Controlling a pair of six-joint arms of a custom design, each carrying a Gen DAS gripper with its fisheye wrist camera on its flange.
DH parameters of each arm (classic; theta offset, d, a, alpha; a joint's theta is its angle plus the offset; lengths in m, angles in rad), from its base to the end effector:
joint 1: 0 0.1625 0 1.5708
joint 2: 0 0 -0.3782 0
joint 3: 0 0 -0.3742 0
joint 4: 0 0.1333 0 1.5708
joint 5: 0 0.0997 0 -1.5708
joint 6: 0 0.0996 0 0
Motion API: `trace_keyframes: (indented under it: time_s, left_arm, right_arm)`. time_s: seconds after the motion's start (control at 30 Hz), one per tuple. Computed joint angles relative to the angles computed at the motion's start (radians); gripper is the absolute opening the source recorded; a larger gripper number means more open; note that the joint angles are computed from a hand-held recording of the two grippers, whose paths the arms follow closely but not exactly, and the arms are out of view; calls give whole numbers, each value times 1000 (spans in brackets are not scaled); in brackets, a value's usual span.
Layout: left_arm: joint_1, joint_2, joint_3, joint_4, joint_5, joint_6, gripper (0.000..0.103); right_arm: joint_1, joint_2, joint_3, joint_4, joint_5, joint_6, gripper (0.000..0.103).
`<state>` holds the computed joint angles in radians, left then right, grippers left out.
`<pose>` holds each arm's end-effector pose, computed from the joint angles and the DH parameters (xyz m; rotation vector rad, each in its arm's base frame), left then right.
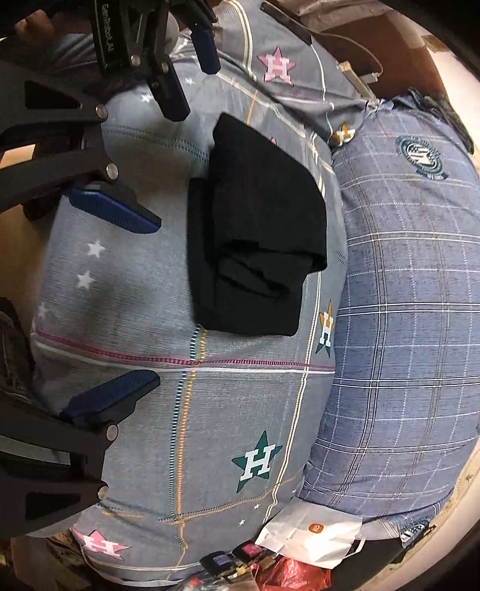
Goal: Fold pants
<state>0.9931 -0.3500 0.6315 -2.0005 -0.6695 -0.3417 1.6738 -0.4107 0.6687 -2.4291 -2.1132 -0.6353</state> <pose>-0.2721 -0.8045 0.1418 0.1899 2.3082 -0.6508 0.1677 -0.8262 0.2039 0.6781 -2.3291 0.5449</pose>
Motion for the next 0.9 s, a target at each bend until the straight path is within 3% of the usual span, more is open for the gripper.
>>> trace_keyframes:
  time_s: [0.3, 0.9]
  left_arm:
    - [6, 44, -77, 47, -6, 12, 93]
    - [-3, 18, -40, 20, -23, 34, 93]
  right_arm:
    - [-8, 63, -112, 65, -17, 11, 79]
    - [7, 37, -77, 29, -15, 5, 79]
